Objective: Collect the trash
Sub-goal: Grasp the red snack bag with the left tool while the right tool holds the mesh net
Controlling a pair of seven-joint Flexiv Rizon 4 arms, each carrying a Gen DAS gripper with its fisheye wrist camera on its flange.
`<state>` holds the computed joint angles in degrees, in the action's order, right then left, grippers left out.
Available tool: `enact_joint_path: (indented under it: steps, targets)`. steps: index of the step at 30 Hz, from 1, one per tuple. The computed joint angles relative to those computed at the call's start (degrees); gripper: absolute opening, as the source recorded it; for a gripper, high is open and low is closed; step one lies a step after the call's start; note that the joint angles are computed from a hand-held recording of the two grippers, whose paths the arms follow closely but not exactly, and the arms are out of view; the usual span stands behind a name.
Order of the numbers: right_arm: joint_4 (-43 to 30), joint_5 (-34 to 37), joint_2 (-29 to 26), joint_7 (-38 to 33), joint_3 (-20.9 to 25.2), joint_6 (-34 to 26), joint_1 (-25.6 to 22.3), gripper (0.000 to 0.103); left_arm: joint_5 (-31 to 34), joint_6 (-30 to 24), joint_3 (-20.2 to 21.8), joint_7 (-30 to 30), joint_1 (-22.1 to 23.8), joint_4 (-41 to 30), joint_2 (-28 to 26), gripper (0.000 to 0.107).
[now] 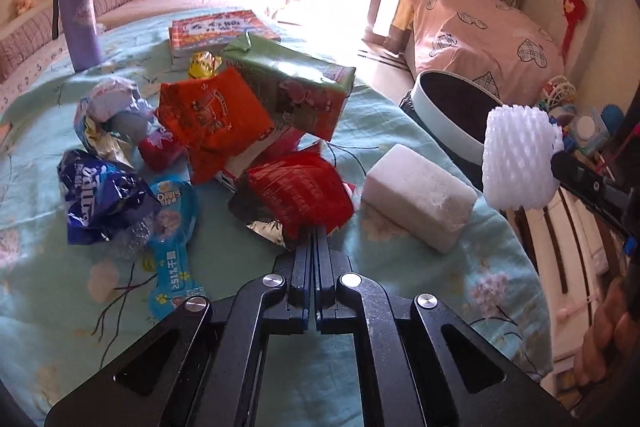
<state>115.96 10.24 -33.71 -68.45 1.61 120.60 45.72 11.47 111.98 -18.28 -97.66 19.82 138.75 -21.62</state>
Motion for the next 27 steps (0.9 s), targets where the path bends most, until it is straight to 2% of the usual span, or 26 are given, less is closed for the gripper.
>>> enact_joint_path:
  steps: [3, 6, 10, 11, 12, 14, 15, 22, 23, 24, 25, 27]
  targets:
    - [0.75, -0.23, 0.34, 0.16, 0.78, 1.16, -1.16, 0.010, 0.93, 1.02, 0.04, 0.04, -0.02, 1.04, 1.52, 0.001]
    - [1.27, -0.21, 0.61, -0.17, 0.94, 1.90, -1.74, 0.010, 2.76, 1.23, -1.99, -1.18, 1.84, 1.68, 3.27, 0.000]
    - [1.80, -0.68, 0.71, 0.26, 2.02, 2.43, -3.27, 0.010, 1.29, -1.13, -0.01, -1.21, -0.92, 1.30, 4.70, 0.001]
    - [2.01, -0.76, 0.68, 0.33, 2.20, 2.68, -3.52, 0.010, -0.17, -1.97, 1.50, -1.13, -2.58, 1.20, 4.68, 0.004]
    - [2.17, -0.87, 0.67, 0.40, 2.38, 2.88, -3.74, 0.010, -1.89, -2.90, 3.31, -0.98, -4.50, 1.05, 4.53, 0.015]
    - [2.41, -0.80, 0.62, 0.40, 2.45, 3.15, -3.77, 0.010, -3.47, -2.81, 3.64, -1.25, -4.79, 1.05, 3.46, 0.035]
    - [2.49, -0.76, 0.60, 0.38, 2.43, 3.13, -3.76, 0.010, -4.27, -2.46, 4.22, -1.42, -5.39, 0.97, 2.91, 0.036]
    - [2.23, -2.18, -0.06, 1.84, 3.26, 2.85, -5.36, 0.010, -6.62, -1.89, 5.73, -0.35, -7.70, -2.60, -0.87, 0.036]
    - [2.12, -2.27, -0.14, 1.94, 3.19, 2.78, -5.36, 0.010, -6.47, -2.16, 4.87, -0.24, -6.95, -3.06, -1.40, 0.031]
    - [2.07, -2.37, -0.19, 2.07, 3.20, 2.77, -5.40, 0.010, -6.87, -1.85, 2.13, 0.68, -4.60, -2.95, -2.11, 0.015]
    - [2.03, -2.44, -0.16, 2.14, 3.13, 2.71, -5.41, 0.010, -3.54, -2.68, -0.28, -1.29, -1.59, -3.66, -2.63, 0.011]
    - [2.02, -2.43, -0.13, 2.04, 2.85, 2.73, -5.20, 0.010, -4.47, -1.60, -2.11, 0.16, -0.38, -2.95, -2.63, 0.010]
